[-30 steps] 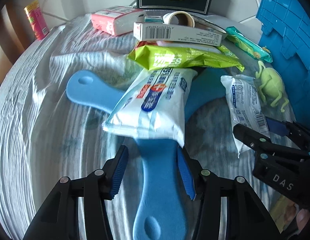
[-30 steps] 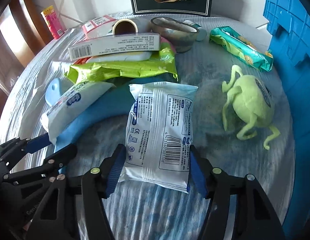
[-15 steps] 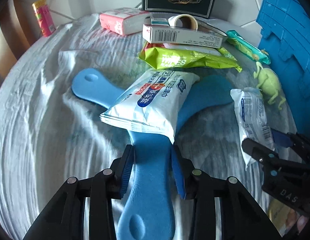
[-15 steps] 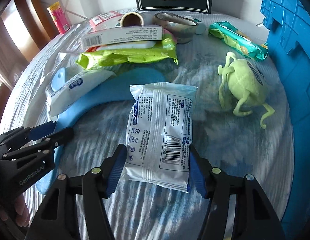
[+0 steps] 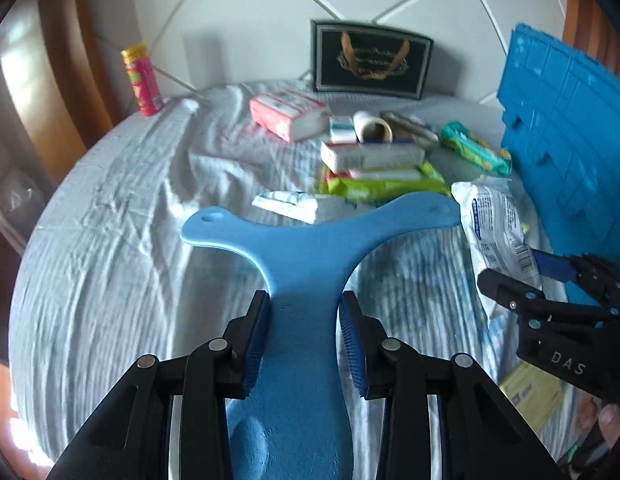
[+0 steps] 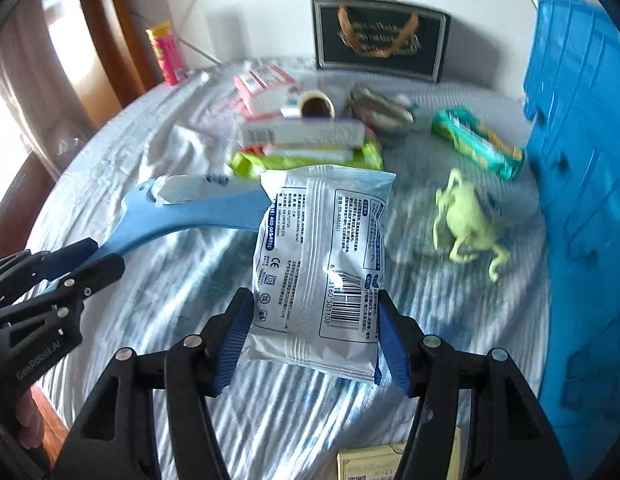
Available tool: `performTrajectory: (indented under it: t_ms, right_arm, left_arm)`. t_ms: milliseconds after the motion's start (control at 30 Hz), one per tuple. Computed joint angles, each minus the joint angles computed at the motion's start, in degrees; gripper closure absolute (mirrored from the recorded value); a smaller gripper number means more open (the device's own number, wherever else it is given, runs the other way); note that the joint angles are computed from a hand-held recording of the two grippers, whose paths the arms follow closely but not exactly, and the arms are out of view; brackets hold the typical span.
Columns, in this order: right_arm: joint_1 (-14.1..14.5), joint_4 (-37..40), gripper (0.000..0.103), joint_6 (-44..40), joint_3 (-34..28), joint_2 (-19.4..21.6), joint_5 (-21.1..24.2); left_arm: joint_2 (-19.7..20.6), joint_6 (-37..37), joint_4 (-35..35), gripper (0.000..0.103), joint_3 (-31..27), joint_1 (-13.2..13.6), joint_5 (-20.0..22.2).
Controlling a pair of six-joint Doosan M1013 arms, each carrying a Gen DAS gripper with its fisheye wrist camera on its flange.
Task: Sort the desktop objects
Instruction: 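Grasp the blue hand mirror with the left tool while the right tool grasps a white wipe pack, then carry the blue mirror and wipe pack into the blue bin and release both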
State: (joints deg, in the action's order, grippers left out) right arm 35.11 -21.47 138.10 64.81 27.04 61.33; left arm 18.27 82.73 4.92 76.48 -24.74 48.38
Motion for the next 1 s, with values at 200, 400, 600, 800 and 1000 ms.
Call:
performTrajectory:
  t_ms: [200,400,600,800,1000]
  right_arm:
    - [1.7,-4.1,0.043,-0.3,-3.4,-0.6,1.0]
    - [4.2,-11.6,0.043,2.1,-8.9,-0.3,4.9]
    - [7.2,-19.8,0.043,5.2,-13.7,0.2,10.6]
    - [9.8,-26.8,0.043,7.6,-17.1,0.7,16.1]
    - [11.5,-32.2,0.043,9.3,-18.5,0.1,20.6]
  left_arm:
    - [-2.3,-1.5,1.8,0.068,-1.0,0.7,-2.8]
    - [-3.9,3.6,-2.1,0.068,-2.6,1.9,-5.1]
    - [-5.3,11.2,-8.8,0.068,-3.4,3.0,-8.0]
    - [-6.7,19.2,-16.4,0.068,-3.6,4.0,-9.8]
    - [-7.2,23.9,-21.6,0.068,-4.5,3.6,-10.4]
